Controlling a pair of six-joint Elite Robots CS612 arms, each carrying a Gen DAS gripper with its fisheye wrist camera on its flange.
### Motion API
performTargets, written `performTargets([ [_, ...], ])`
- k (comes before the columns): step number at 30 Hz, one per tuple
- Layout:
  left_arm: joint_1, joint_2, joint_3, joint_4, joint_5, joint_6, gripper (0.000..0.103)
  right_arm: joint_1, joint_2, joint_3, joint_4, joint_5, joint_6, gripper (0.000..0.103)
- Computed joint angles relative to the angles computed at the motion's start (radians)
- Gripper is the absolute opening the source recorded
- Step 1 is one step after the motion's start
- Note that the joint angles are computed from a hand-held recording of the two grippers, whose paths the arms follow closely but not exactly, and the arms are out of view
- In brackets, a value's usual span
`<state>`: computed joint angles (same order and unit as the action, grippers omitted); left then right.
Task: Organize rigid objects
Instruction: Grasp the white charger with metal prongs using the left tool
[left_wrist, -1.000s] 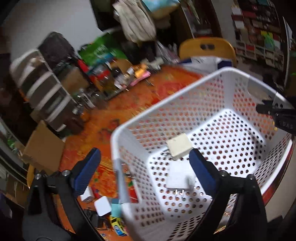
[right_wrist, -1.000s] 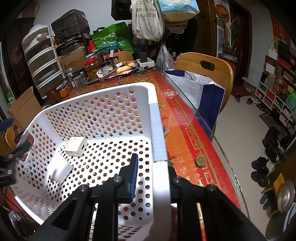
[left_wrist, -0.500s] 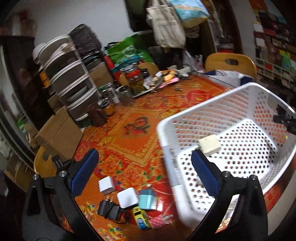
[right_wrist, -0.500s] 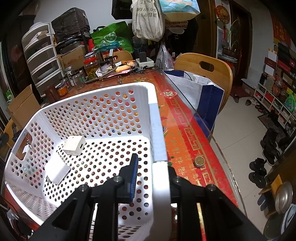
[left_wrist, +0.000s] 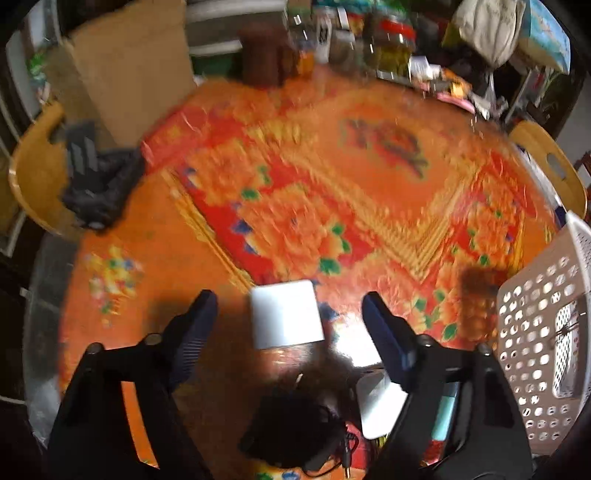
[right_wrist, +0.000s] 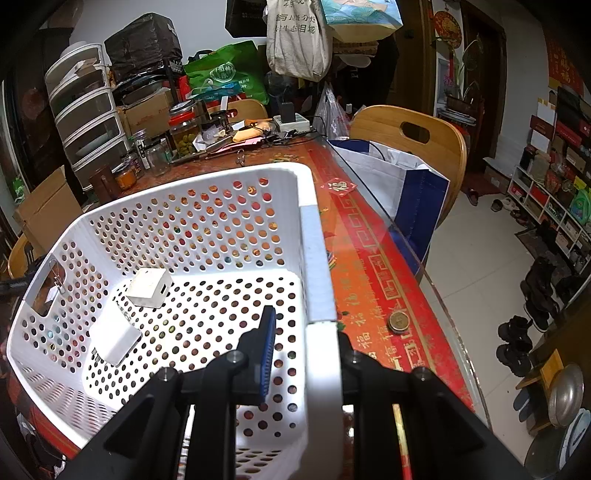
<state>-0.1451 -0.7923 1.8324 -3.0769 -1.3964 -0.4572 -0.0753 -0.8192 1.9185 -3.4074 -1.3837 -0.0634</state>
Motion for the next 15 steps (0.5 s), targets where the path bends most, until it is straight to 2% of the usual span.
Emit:
performTargets([
  [2, 0.004, 0.017, -0.018, 0.025, -0.014, 0.001, 0.062, -0.001, 0.0, 0.0, 0.0, 0.001, -0.001, 0.018],
  [5, -0.005, 0.03, -0.028, 0.031, 0.031, -0.009, 0.056, 0.0, 0.0, 0.0, -0.001, 0.001, 0.0, 0.018],
  [7, -0.012, 0.03, -0.032, 0.035, 0.055, -0.008, 0.042, 0.0, 0.001, 0.0, -0.001, 0.002, -0.002, 0.018],
  [8, -0.012, 0.03, -0.032, 0.035, 0.056, -0.007, 0.04, 0.0, 0.001, 0.0, -0.001, 0.003, -0.002, 0.018],
  [15, -0.013, 0.029, -0.039, 0.048, 0.061, -0.005, 0.041, -0.002, 0.001, 0.002, -0.004, 0.012, -0.002, 0.019],
])
